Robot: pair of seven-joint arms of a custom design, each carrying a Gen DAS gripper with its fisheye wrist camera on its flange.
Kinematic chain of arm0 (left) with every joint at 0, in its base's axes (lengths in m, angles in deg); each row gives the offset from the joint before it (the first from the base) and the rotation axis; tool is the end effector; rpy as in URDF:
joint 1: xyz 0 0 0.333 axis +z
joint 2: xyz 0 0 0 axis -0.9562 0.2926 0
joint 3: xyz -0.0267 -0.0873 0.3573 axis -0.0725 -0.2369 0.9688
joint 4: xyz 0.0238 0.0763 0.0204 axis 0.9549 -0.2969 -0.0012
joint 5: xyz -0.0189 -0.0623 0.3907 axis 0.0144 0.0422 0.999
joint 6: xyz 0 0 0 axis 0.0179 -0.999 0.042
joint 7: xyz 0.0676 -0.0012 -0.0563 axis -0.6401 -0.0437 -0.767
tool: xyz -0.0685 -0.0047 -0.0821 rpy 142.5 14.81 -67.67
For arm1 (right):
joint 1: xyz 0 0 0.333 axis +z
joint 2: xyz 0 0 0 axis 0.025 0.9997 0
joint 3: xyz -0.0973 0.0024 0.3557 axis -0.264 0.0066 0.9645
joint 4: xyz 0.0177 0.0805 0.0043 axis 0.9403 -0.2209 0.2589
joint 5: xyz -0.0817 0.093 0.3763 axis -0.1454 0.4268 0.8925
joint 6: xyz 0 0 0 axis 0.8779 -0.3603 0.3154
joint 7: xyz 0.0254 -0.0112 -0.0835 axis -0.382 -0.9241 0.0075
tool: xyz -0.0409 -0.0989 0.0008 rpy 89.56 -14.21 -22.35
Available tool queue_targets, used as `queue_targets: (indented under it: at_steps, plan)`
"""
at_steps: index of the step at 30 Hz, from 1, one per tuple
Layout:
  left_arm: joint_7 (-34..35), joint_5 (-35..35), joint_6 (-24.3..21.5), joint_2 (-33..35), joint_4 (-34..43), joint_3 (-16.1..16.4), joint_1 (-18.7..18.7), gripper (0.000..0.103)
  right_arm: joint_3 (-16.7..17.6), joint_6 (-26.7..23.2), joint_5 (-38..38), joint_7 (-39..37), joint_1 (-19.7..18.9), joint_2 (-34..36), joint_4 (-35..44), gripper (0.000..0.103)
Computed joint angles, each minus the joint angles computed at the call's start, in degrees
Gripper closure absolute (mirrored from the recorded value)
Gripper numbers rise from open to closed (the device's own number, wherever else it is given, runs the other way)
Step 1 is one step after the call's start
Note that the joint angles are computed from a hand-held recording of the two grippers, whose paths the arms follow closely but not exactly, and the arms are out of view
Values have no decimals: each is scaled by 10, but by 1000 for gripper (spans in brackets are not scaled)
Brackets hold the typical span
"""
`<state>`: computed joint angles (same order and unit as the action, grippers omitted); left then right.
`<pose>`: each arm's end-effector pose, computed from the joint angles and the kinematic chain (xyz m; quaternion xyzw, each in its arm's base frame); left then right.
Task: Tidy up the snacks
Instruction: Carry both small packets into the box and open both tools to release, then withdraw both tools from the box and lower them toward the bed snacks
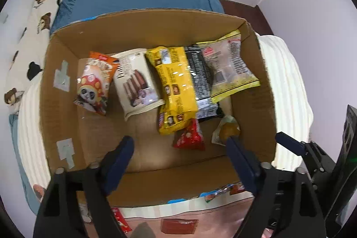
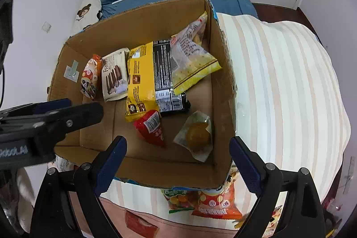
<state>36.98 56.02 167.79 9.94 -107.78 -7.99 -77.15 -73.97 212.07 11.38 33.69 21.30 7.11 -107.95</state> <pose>0.5192 -0.1238 0.4905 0.6157 -0.7772 0.1272 0.0265 0.4612 0.2115 0.4746 -0.6601 0.7379 -0.0365 0.1357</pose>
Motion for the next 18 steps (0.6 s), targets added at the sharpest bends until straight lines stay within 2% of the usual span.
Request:
queue_targets:
  at_steps: [7, 11, 18]
  plan:
    - [16, -10, 36, -39, -40, 6, 3, 12, 11, -15, -40, 47, 0, -21, -3, 8]
    - [30, -19, 90, -89, -86, 7, 5, 12, 26, -31, -87, 96, 1, -49, -7, 8]
    - [29, 5, 158, -189, -161, 7, 16, 12, 51, -44, -150, 171, 15, -103, -17, 8]
